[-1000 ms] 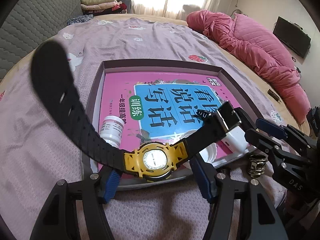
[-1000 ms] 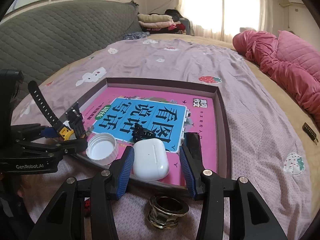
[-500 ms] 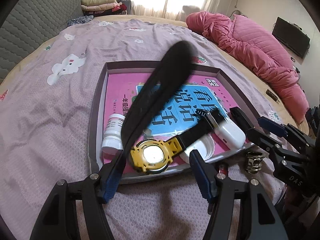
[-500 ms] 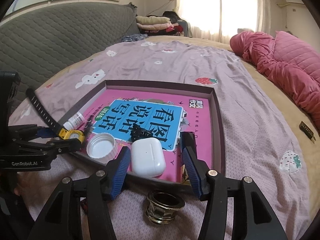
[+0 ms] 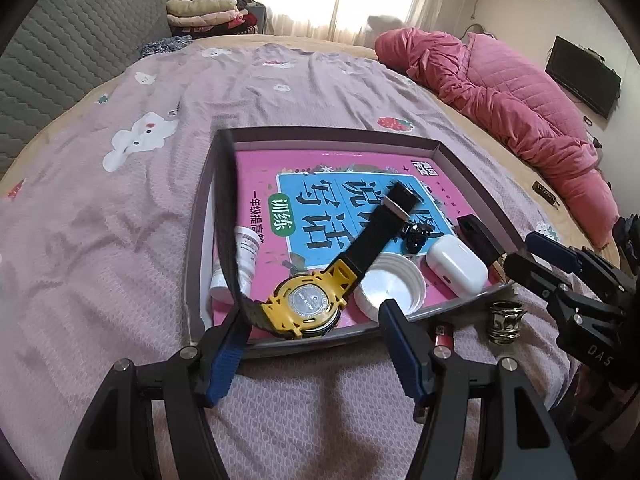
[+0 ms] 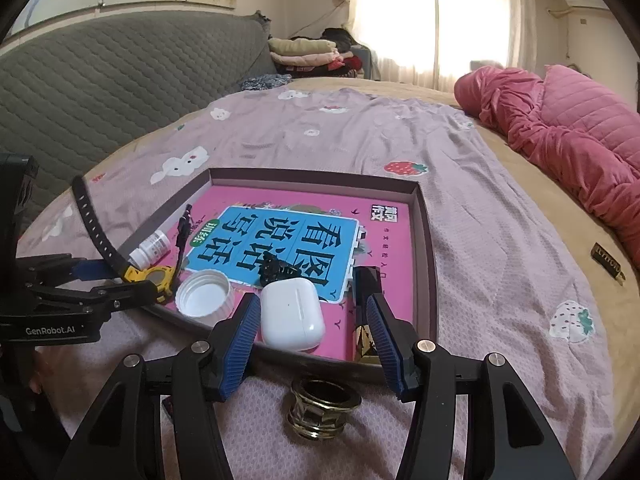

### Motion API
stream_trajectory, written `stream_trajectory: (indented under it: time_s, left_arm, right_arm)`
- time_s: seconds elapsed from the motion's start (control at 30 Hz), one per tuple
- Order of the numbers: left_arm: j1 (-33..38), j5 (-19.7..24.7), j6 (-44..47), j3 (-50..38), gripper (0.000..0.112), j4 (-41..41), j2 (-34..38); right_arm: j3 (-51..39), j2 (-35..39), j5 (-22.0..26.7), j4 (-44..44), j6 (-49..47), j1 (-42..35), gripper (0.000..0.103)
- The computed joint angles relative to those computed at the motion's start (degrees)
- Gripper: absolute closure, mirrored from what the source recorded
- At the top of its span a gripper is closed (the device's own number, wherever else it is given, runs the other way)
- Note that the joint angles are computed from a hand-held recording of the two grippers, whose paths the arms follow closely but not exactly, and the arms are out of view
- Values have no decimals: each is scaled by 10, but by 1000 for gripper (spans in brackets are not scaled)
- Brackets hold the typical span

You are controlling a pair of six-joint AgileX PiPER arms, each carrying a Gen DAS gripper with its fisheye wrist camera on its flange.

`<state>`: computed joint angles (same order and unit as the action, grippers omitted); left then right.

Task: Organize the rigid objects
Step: 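Lower yellow watch into the box and open left tool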

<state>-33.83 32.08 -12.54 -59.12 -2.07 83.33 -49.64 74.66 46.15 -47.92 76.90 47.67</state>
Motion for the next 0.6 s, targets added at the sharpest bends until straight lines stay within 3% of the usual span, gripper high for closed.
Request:
stream_trajectory:
  time_s: [0.6]
  left_arm:
    - [-6,8,-9,22,47,2,-36]
  right_arm:
    - [2,-17,57,-7,20,44,40]
